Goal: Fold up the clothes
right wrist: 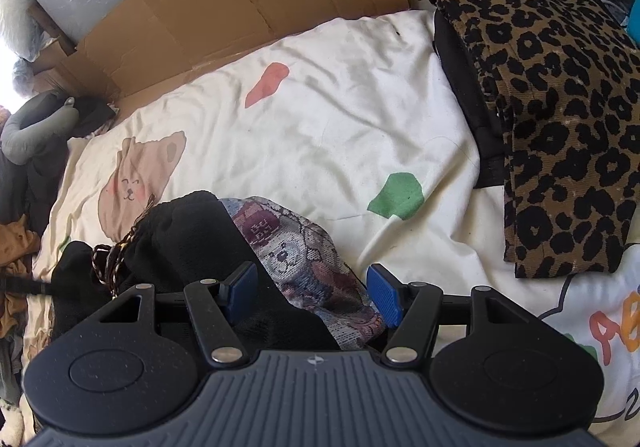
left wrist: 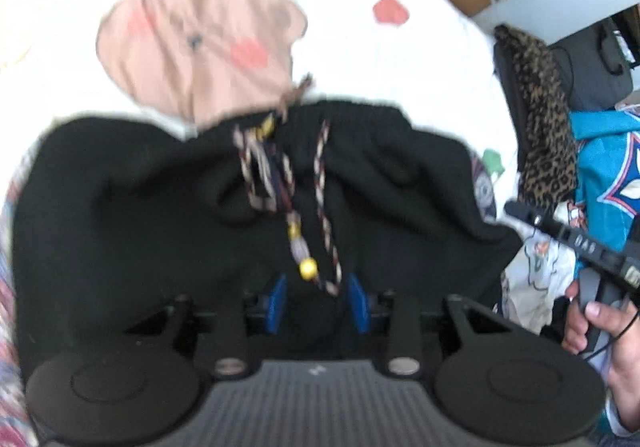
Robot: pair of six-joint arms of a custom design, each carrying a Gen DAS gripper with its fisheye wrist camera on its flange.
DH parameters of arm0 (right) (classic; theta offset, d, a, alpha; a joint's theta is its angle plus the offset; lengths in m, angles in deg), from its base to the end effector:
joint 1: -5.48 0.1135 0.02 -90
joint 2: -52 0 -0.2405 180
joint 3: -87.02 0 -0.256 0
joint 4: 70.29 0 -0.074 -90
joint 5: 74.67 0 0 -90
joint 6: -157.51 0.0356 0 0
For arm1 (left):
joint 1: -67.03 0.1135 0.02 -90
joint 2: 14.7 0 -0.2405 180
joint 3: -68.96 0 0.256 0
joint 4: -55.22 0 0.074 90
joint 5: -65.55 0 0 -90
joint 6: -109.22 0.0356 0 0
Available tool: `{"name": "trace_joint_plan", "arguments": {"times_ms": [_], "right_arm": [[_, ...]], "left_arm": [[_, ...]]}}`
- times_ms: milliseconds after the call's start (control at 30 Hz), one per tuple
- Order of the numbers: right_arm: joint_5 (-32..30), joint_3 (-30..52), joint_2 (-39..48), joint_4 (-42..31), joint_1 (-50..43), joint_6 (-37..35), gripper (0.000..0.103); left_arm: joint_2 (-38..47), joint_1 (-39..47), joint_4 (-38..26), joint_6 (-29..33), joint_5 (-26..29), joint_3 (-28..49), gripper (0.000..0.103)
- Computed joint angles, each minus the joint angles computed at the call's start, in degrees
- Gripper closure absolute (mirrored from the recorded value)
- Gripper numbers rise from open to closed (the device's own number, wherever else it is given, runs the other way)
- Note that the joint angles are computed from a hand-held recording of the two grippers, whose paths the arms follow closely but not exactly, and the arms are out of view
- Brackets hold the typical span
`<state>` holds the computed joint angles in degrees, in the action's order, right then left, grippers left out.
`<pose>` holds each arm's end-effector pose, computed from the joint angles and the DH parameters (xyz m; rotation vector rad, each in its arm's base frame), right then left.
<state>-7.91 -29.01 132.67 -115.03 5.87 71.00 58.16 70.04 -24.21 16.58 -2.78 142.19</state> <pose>0.2771 0.0159 0.1835 -0.0658 2.6076 0.5578 0.2258 -0.0013 0.2398 -0.0898 2.8990 -0.5541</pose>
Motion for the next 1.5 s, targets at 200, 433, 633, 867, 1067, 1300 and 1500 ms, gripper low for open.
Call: {"name": "trace_joint_plan", "arguments": {"times_ms": [200, 433, 633, 867, 1067, 1300, 1500], "right_arm": [[0.64, -0.49, -0.79, -0.77, -0.19, -0.78, 0.036], [1.21, -0.23, 0.55, -0.27, 0.87, -0.54, 0.036], [1.33, -0.55, 0.52, -0.36, 1.67, -0.87, 0.036], [0.85, 0.14, 0.49, 0.12, 1.9, 0.45, 0.036], [0.47, -0.75, -0.6, 0.65, 2.42, 0.76, 0.036], [0.88, -1.7, -0.21, 0.04, 1.25, -0.67, 0.036], [1.23, -0.93, 0.44, -0.53, 0.73, -1.9, 0.036]], "left_arm": [[2.13, -0.6, 8.9, -3.21, -5.59, 2.35, 0.067], [4.51, -2.39, 16.46, -0.18, -12.4, -0.18, 0.067], [6.19, -2.0, 17.44, 0.13, -11.7, -3.08, 0.09], [-1.41, 2.16, 13.82, 2.53, -7.16, -3.91, 0.096], [-6.49, 2.39, 11.57, 3.05, -2.94, -4.62, 0.103], [-2.69, 0.07, 16.91, 2.94, -8.27, -4.45, 0.101], [4.86, -4.57, 23.17, 3.25, -10.37, -2.04, 0.053]]}}
